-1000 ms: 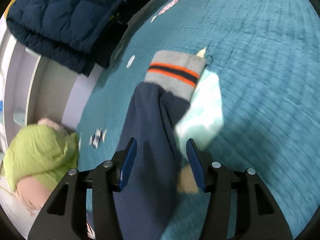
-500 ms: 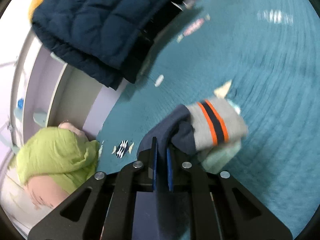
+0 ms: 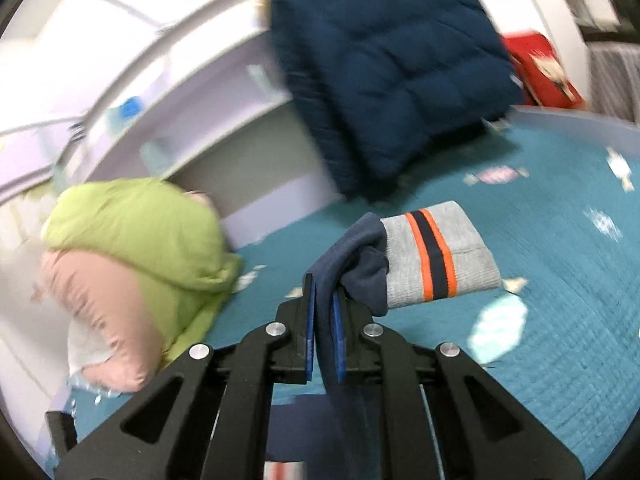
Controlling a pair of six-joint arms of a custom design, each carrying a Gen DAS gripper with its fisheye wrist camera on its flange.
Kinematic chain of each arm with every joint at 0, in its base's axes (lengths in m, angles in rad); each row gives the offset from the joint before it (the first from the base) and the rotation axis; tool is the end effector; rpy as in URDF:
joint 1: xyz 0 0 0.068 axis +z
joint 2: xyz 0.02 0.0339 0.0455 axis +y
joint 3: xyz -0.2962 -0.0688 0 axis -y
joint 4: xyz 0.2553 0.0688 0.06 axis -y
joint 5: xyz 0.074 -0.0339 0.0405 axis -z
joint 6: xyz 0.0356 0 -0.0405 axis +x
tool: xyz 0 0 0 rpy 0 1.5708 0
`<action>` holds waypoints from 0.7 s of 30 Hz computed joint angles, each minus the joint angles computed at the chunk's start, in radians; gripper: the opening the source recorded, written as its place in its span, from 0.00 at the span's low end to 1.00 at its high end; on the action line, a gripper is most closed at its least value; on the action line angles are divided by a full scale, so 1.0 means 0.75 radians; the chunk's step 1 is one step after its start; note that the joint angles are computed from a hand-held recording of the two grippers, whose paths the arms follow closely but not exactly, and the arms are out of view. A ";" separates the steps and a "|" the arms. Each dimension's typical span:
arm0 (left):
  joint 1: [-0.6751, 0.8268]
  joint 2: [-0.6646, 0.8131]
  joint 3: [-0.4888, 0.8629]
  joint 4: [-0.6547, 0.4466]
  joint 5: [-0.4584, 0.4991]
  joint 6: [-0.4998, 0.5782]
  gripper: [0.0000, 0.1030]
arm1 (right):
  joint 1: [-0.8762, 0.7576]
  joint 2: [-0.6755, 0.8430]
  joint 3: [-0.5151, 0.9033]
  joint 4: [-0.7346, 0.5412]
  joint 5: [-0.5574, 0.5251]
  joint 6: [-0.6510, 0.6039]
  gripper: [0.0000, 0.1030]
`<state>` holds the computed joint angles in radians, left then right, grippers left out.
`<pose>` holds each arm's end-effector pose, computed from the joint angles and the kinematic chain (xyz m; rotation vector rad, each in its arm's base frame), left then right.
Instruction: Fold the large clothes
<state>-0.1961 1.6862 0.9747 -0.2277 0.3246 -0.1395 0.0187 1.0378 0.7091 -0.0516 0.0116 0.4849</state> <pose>0.3413 -0.0794 0.1995 0.2060 2.5148 -0.5443 0.2322 0.0039 0.3023 0.4613 1.9098 0.3204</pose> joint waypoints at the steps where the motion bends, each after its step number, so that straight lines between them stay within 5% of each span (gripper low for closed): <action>1: 0.078 0.002 -0.001 -0.029 -0.017 0.027 0.69 | 0.111 0.011 0.034 -0.022 0.074 0.013 0.07; 8: 0.458 0.236 0.117 -0.135 -0.031 0.172 0.69 | 0.717 0.329 0.297 -0.056 0.452 0.057 0.07; 11: 0.587 0.282 0.134 -0.129 0.129 0.176 0.68 | 0.886 0.554 0.434 -0.036 0.501 0.088 0.07; 14: 0.618 0.273 0.149 -0.170 0.152 0.234 0.69 | 1.020 0.799 0.607 -0.075 0.557 0.095 0.07; 21: 0.766 0.218 0.153 -0.276 0.283 0.309 0.69 | 1.210 1.457 1.092 -0.397 0.573 0.260 0.11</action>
